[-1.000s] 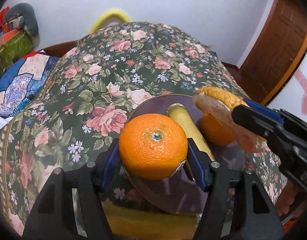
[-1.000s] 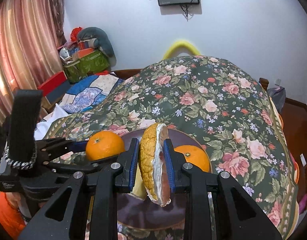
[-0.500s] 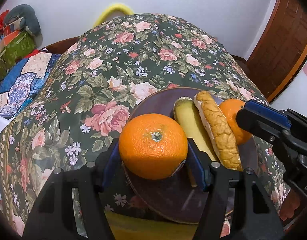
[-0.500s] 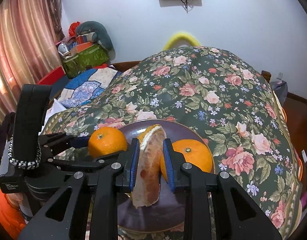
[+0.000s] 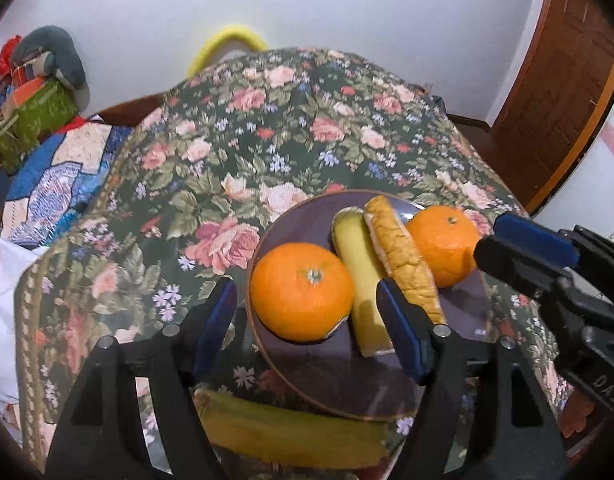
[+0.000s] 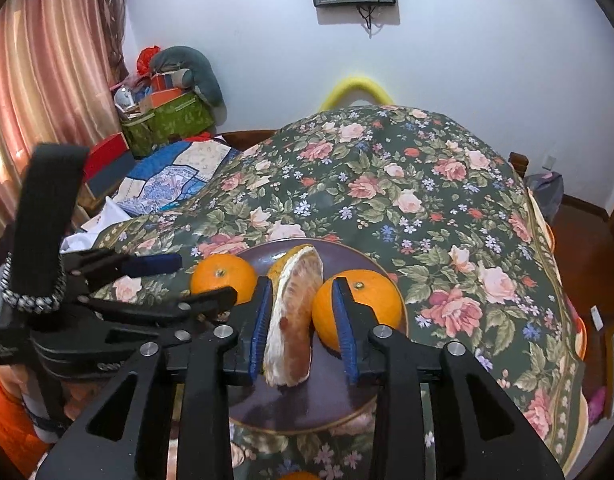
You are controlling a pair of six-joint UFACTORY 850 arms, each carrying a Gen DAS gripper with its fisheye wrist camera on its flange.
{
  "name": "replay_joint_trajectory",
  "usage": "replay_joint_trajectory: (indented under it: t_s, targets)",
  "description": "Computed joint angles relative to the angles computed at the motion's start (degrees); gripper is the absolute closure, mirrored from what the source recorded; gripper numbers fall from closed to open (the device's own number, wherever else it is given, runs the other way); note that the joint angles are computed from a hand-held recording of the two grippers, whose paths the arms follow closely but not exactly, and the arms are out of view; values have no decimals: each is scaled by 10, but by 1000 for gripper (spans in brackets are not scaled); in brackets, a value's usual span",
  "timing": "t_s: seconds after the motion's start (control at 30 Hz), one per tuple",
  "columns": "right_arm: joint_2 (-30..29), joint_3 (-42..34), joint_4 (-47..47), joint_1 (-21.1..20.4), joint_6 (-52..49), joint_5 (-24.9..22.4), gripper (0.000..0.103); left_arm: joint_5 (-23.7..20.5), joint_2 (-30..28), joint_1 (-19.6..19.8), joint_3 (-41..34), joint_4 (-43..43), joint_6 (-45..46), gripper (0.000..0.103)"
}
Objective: Organize fruits
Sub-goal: 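Lower the orange and pomelo segment onto the plate and open both grippers, then raise both grippers away from the plate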
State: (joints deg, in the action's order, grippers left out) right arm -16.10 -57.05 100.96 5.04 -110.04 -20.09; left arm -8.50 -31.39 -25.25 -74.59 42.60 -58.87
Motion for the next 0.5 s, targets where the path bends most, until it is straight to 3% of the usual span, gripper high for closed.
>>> replay_joint_trajectory:
  t_s: [0.2, 0.37, 0.5]
  targets:
    - [34, 31, 30, -6, -26, -2, 63, -26, 41, -18, 36, 174, -167, 31]
    - [69, 66, 69, -7, -69, 9, 50, -41, 79, -30, 74, 221, -211, 30]
    - [93, 94, 91, -10, -93, 13, 42, -53, 107, -42, 110, 301, -303, 15]
